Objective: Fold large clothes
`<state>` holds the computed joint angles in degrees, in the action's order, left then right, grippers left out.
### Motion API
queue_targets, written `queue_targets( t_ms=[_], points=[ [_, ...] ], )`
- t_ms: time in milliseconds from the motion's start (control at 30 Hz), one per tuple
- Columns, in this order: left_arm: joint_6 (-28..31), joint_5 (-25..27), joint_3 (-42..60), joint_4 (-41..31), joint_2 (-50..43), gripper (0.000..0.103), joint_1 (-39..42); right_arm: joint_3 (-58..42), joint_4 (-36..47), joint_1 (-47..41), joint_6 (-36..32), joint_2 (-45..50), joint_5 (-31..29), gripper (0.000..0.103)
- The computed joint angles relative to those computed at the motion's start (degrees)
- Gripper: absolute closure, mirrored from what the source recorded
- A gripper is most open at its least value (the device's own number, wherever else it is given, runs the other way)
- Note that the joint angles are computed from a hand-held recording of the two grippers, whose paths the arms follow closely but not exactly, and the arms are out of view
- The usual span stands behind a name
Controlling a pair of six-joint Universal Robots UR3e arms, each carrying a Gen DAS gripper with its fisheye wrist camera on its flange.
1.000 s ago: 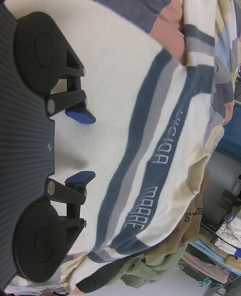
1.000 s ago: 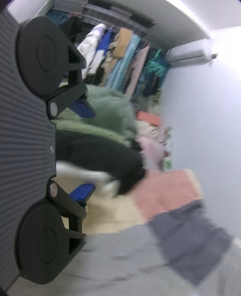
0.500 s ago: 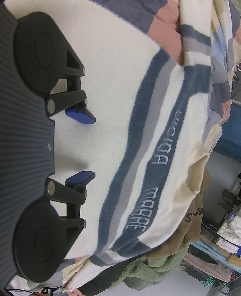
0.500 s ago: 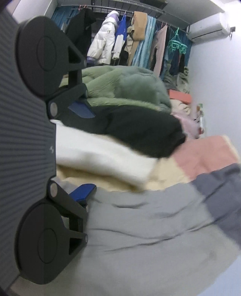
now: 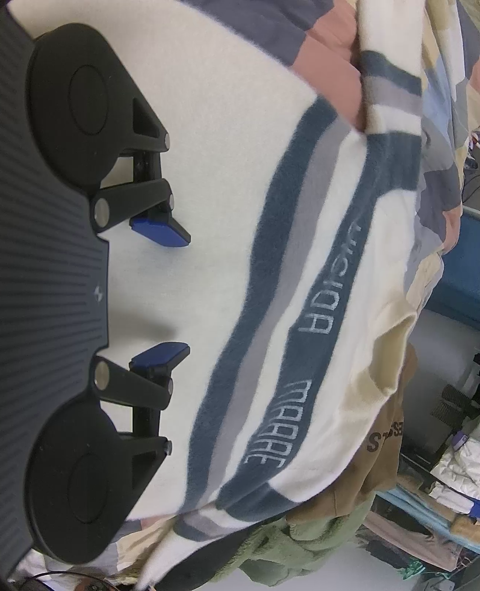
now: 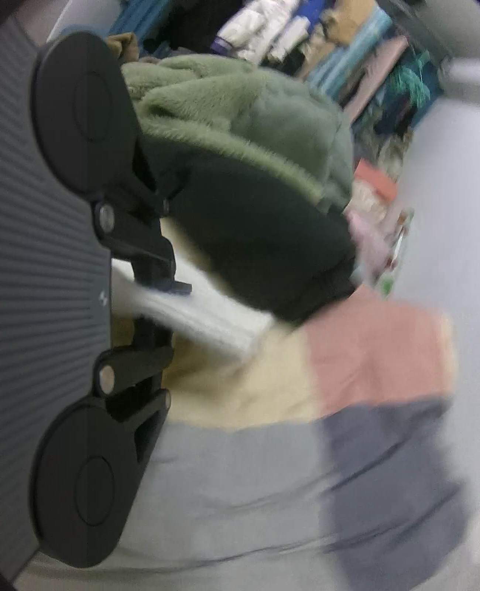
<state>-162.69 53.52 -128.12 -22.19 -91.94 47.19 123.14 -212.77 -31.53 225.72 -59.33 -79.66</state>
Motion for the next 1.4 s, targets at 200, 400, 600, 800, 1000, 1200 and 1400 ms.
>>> queue_targets(
  t_ms=[200,400,600,800,1000,1200,1400],
  points=[
    [0.49,0.84,2.73,-1.76,-0.87,0.040,0.09,-5.25,2.78,0.82,-6.00,-4.62,-0.36,0.093],
    [1.76,-0.93,2.34,-5.29,2.34,0.040,1.89,-11.01,8.30,5.78,-12.61,-12.74,0.50,0.093],
    [6.56,-8.87,0.37,-16.10,12.20,0.040,10.31,-22.60,19.04,17.26,-17.02,-18.52,-0.61,0.093],
    [15.52,-15.27,1.73,-30.84,19.16,0.040,19.22,-43.27,32.69,35.41,-24.99,-14.43,-4.86,0.093],
    [23.73,-20.50,5.74,-44.20,20.40,0.040,26.41,-61.44,42.95,53.99,-33.00,-4.51,-9.40,0.093],
    [31.12,-24.10,11.63,-55.89,17.06,0.040,31.47,-75.42,50.31,67.57,-36.17,7.34,-12.44,0.092],
    [29.00,-25.25,13.40,-56.23,13.53,0.040,34.15,-84.12,55.72,75.09,-35.57,18.72,-13.18,0.091]
  ],
)
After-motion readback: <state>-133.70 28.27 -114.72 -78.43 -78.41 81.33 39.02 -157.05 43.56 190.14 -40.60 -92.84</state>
